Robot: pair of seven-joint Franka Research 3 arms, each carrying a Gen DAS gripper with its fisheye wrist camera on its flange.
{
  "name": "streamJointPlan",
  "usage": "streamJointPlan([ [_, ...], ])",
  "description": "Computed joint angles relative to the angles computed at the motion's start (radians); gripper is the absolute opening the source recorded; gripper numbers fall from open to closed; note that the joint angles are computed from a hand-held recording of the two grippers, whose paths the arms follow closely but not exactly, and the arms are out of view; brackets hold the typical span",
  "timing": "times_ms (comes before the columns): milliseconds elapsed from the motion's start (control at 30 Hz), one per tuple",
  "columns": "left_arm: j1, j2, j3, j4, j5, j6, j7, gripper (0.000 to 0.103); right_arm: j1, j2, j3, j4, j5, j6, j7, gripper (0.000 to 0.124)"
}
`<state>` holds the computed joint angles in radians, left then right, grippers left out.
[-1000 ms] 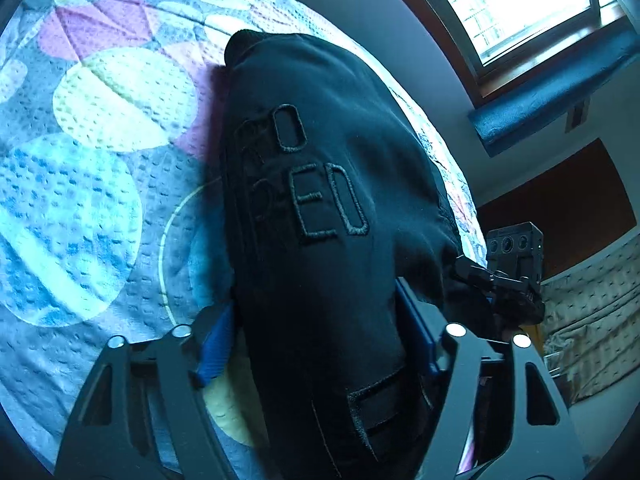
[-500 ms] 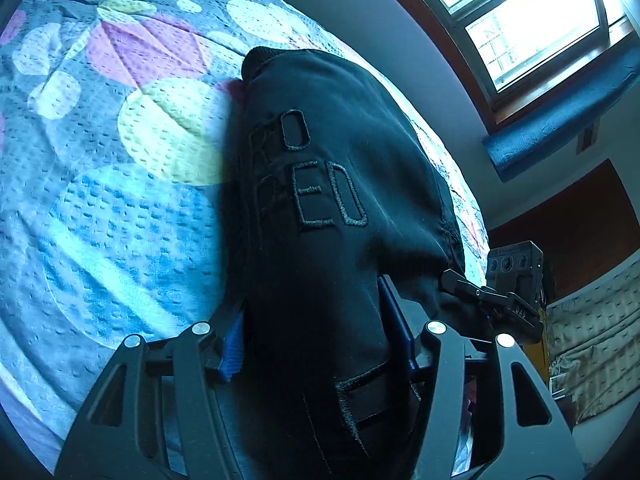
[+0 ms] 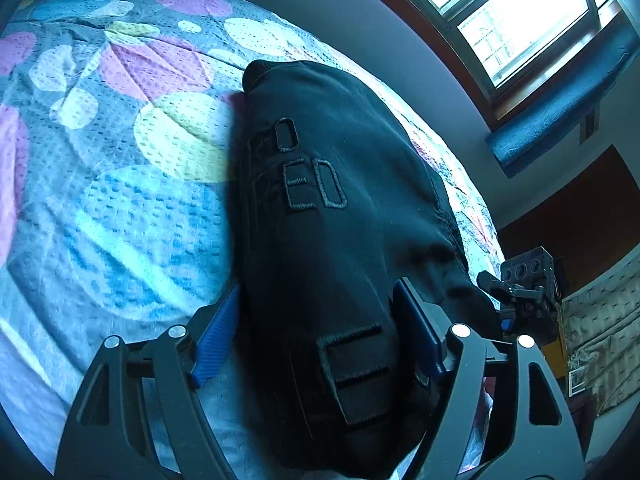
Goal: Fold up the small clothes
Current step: 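Open both tools and release the black jacket bundle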
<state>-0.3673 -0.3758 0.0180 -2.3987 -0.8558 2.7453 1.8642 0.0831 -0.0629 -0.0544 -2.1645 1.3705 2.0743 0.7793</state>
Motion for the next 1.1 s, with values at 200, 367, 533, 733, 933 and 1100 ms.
streamJointPlan([
  [200,0.006,-0.039,-0.020,-0.041,0.068,0.026,-0.064,0.080,0.023,-0.048,0.013,-0.046,-0.034,0.069,-0.022,0.068],
  [367,-0.025,-0.035,0.008,-0.043,0.089,0.036,-0.081,0.081,0.048,-0.058,0.019,-0.055,-0.074,0.119,-0.008,0.056],
  [533,-0.036,-0.030,0.020,-0.043,0.082,0.040,-0.075,0.085,0.046,-0.044,0.004,-0.054,-0.053,0.100,-0.017,0.047],
  [733,-0.035,-0.028,0.015,-0.050,0.082,0.057,-0.071,0.088,0.038,-0.043,-0.001,-0.056,-0.036,0.084,-0.037,0.046],
  [933,-0.056,-0.030,0.030,-0.060,0.069,0.074,-0.073,0.091,0.038,-0.053,0.003,-0.065,-0.026,0.094,-0.040,0.046],
  [1100,-0.050,-0.055,0.031,-0.069,0.063,0.046,-0.096,0.091,0.028,-0.082,-0.008,-0.085,-0.016,0.094,-0.003,0.054],
])
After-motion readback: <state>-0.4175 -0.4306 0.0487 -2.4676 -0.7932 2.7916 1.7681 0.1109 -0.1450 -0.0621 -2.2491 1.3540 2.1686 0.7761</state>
